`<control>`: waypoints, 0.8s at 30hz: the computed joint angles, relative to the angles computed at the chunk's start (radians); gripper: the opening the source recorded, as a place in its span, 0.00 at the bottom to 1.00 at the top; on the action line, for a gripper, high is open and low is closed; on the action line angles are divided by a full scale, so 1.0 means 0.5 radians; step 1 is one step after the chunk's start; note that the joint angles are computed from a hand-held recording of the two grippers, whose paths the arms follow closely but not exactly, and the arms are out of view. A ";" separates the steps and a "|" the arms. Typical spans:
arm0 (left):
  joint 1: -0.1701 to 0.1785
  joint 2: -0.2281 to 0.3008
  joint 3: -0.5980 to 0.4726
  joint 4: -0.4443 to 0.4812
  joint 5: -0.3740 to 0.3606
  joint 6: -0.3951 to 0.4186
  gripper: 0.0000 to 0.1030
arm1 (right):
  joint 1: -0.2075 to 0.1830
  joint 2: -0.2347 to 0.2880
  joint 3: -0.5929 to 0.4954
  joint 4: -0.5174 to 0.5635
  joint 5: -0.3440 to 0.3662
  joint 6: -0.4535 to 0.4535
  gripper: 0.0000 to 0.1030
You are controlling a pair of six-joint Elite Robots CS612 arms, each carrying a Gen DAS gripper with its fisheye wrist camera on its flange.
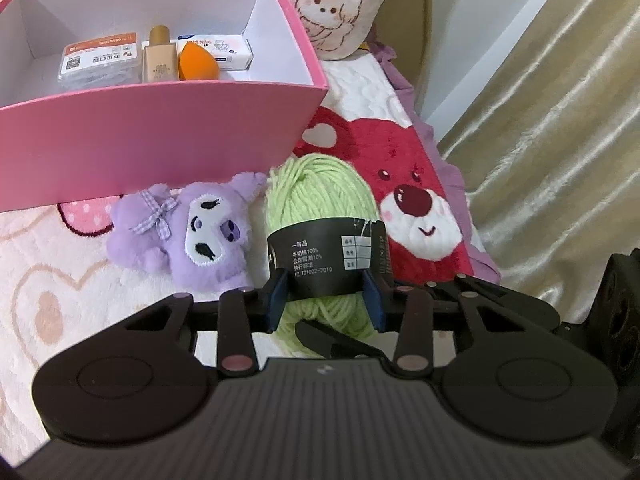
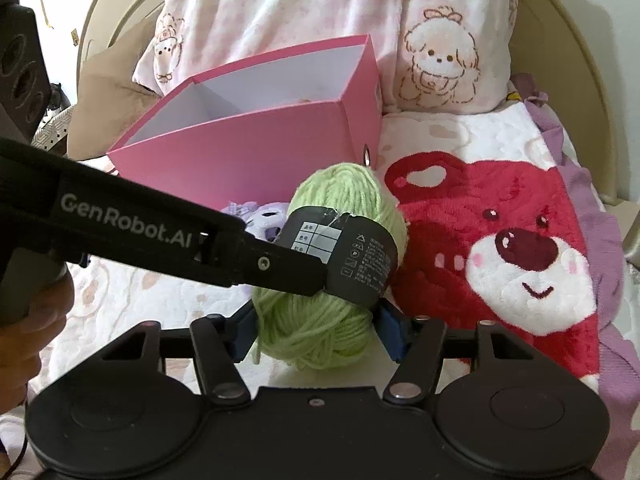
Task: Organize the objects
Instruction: 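Close the left gripper on the green yarn ball's black label, then lift the yarn ball with the left gripper into the pink box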
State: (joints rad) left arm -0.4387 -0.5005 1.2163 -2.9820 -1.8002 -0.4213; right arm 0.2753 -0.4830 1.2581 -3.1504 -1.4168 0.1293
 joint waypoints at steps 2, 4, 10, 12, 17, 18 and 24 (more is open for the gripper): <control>0.004 -0.015 0.022 -0.016 -0.023 0.000 0.38 | 0.010 -0.017 0.021 -0.018 -0.030 -0.020 0.64; 0.006 -0.038 0.048 -0.027 -0.033 0.001 0.38 | 0.018 -0.034 0.038 -0.033 -0.047 -0.035 0.64; 0.008 -0.132 0.182 -0.178 -0.018 -0.034 0.38 | 0.040 -0.096 0.090 -0.099 -0.063 -0.080 0.64; 0.010 -0.168 0.222 -0.211 -0.010 -0.016 0.38 | 0.051 -0.118 0.106 -0.120 -0.069 -0.100 0.64; 0.013 -0.233 0.293 -0.345 0.033 0.026 0.38 | 0.078 -0.149 0.104 -0.180 -0.129 -0.152 0.64; 0.010 -0.241 0.304 -0.380 0.050 0.031 0.38 | 0.080 -0.155 0.097 -0.184 -0.133 -0.149 0.64; 0.020 -0.287 0.335 -0.468 0.128 0.022 0.38 | 0.076 -0.165 0.031 -0.160 -0.062 -0.125 0.64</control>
